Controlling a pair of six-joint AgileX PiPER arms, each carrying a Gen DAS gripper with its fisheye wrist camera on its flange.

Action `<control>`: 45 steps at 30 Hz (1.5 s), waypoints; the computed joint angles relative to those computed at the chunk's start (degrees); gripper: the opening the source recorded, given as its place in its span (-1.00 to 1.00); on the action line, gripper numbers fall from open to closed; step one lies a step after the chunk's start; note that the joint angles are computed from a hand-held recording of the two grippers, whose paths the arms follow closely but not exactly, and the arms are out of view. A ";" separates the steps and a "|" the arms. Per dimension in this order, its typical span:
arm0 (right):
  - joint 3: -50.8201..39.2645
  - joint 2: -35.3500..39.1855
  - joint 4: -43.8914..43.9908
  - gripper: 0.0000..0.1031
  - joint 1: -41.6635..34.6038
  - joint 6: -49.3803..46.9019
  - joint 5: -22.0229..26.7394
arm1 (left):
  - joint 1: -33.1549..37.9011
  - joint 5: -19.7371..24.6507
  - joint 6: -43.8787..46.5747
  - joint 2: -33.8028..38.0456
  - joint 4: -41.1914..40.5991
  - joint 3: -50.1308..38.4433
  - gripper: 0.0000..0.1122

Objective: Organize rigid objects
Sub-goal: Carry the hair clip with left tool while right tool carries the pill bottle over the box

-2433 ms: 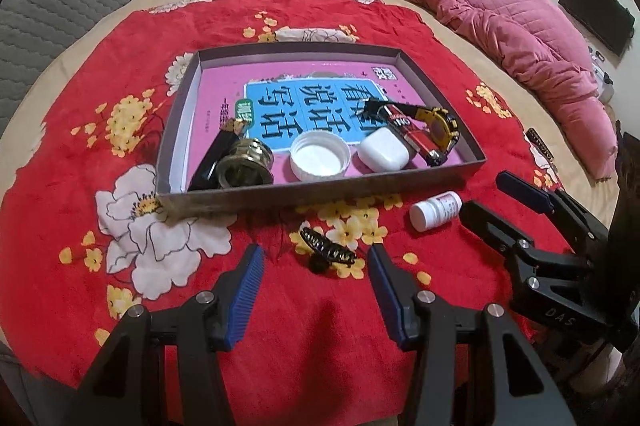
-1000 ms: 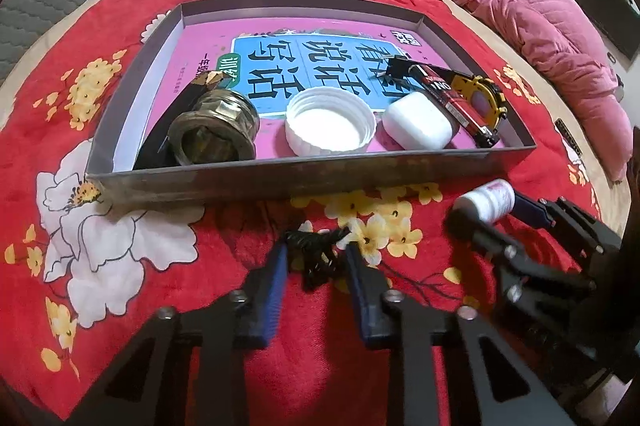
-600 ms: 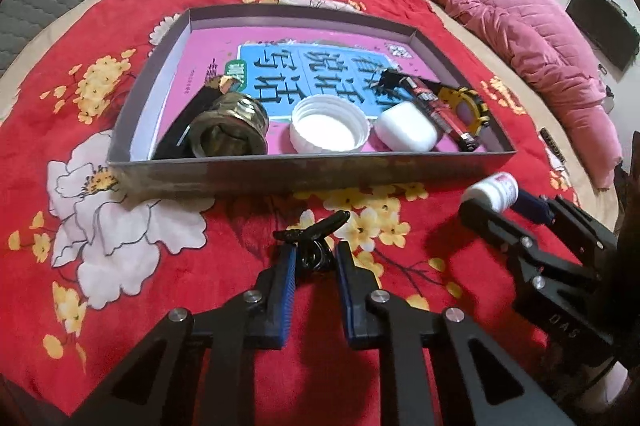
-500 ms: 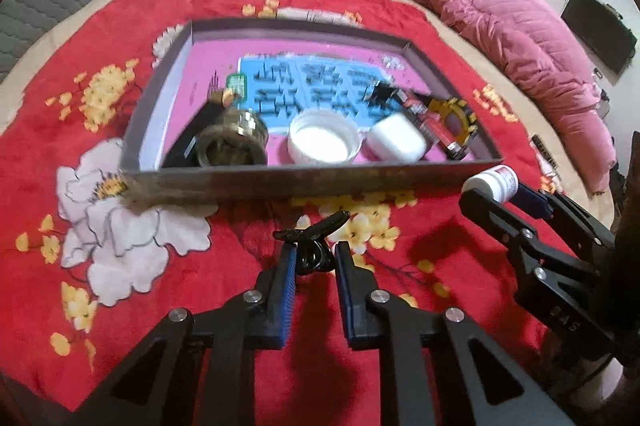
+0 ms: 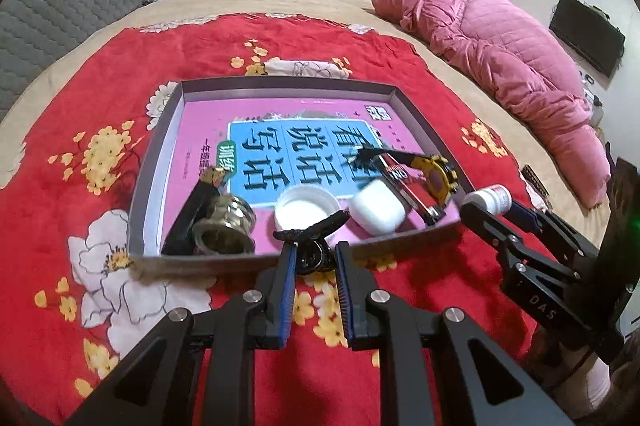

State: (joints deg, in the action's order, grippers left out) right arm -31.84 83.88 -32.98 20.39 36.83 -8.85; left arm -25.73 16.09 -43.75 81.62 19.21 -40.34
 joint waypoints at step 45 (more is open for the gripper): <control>-5.58 9.19 -9.29 -0.04 -1.47 5.98 -1.50 | 2.76 1.23 8.92 13.55 -8.59 -9.60 -0.65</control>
